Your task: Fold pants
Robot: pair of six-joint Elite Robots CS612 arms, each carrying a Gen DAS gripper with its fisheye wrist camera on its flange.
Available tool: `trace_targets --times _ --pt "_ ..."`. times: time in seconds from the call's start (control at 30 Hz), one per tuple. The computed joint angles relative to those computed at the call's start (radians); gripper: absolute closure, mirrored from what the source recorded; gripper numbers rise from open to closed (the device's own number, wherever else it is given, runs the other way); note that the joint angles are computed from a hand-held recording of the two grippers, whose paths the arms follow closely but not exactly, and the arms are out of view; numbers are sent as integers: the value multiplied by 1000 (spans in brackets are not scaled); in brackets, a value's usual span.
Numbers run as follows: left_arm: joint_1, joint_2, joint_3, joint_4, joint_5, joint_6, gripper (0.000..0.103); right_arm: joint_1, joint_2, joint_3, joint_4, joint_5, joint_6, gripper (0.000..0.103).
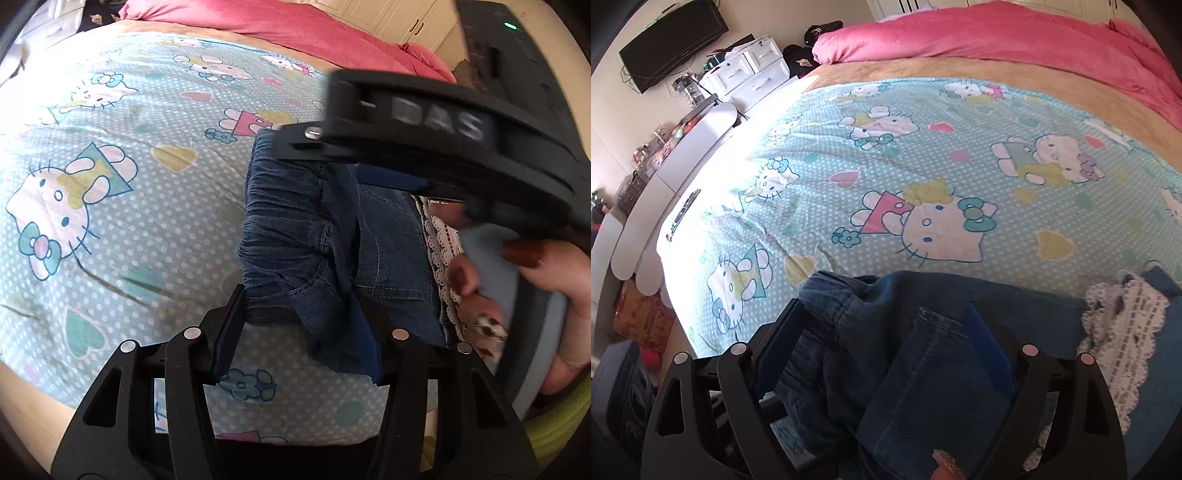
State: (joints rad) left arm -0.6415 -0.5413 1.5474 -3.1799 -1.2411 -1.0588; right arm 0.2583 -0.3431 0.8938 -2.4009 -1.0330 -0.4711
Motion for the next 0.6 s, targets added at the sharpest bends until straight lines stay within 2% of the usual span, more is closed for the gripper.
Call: trace_targets --times 0.1,0.13,0.17,0.2,0.3,0.33,0.53,0.6 --pt "1 2 -7 -3 -4 8 60 12 15 -29 26 -24 -5 16" --pt "2 3 -9 -7 -7 10 61 15 18 -36 39 -26 -15 23" --pt "5 6 -18 -4 -11 13 61 17 23 -48 69 -29 -41 46" --pt "6 8 -24 -4 -12 14 62 18 27 -57 92 -26 -61 58" --pt "9 11 -29 -11 -17 11 64 11 18 -40 77 -3 -76 66" --pt "8 10 -30 -14 -18 11 64 2 11 -30 78 29 -81 74" --pt "4 3 -46 -50 -17 54 65 -62 -25 0 105 212 -86 77" --pt "3 3 -63 -63 -28 82 65 -83 -36 10 103 254 -89 77"
